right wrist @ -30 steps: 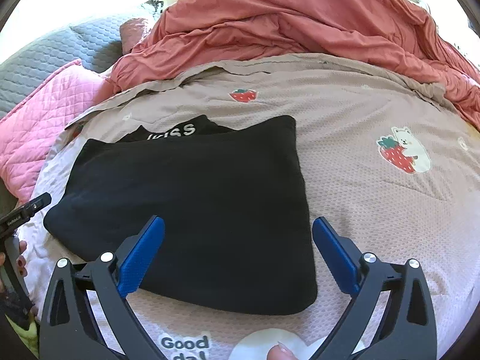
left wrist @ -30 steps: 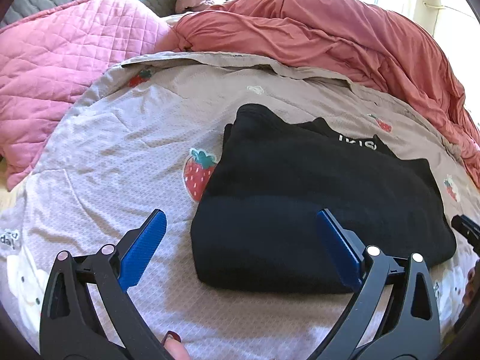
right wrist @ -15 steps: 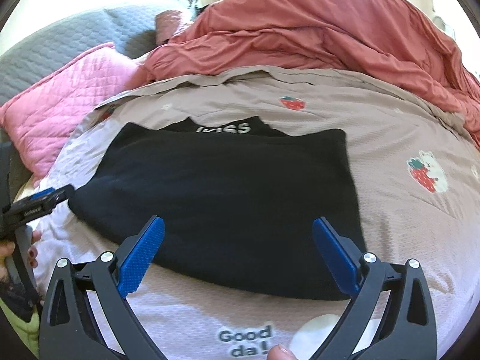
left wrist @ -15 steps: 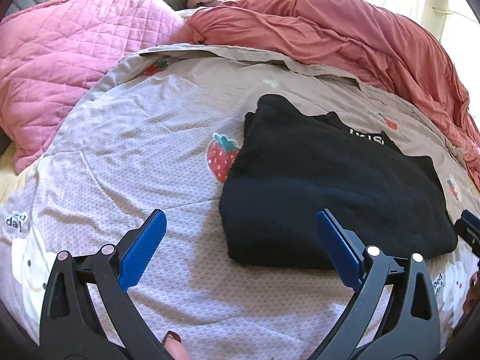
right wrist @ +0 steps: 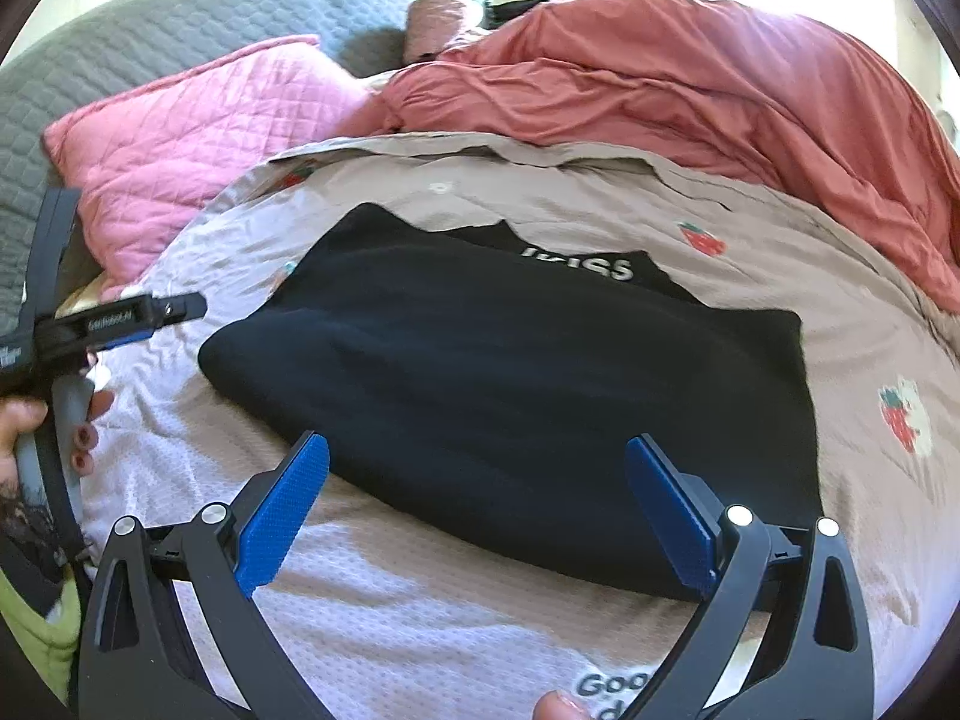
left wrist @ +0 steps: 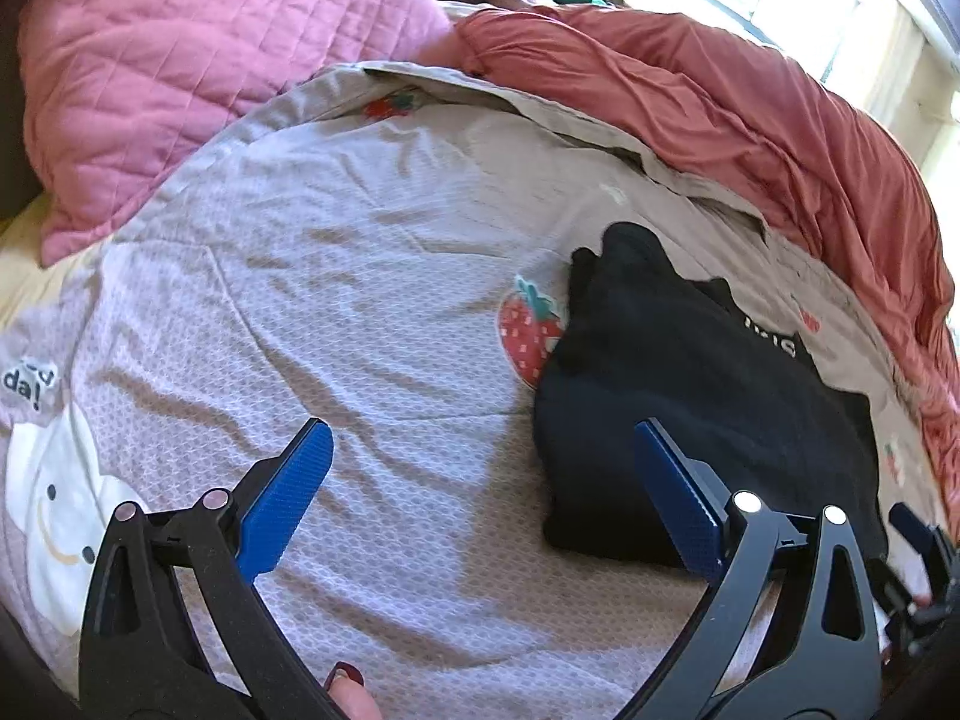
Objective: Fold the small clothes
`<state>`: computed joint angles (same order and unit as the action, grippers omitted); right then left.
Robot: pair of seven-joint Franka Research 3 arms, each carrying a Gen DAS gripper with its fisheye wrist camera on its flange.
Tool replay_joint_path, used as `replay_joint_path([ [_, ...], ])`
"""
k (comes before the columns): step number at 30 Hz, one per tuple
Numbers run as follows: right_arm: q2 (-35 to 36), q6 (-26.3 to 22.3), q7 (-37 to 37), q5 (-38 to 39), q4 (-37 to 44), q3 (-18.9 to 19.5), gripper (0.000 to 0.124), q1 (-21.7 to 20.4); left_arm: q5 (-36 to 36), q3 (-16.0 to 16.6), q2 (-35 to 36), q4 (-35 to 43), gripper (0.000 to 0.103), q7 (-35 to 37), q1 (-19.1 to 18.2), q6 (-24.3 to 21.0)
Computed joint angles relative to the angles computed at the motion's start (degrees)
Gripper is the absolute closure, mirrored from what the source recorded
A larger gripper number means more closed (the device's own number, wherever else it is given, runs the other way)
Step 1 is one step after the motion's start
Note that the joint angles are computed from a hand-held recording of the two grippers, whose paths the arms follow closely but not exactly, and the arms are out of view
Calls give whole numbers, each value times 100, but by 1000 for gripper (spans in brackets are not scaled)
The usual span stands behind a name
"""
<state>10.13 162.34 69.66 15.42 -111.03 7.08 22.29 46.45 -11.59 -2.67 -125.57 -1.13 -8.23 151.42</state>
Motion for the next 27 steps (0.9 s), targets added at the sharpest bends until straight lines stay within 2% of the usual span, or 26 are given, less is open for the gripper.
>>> replay_joint_path([
  [8,309,125,259,-1082,183,-160,26,456,65,20,-98,-106,10,-220,86,-37],
  [16,803,250,971,-2926,518,-731,26,1197,70,18,-86,-102,10,-219,112,-108],
  [21,1108,66,1032,-3388,829,-815,26,1367,41,31,19,-28,10,-118,101,-102],
  [27,1404,208,1178,-3754,1085,-980,26,1585,41,75,59,-5,10,-133,95,-104],
])
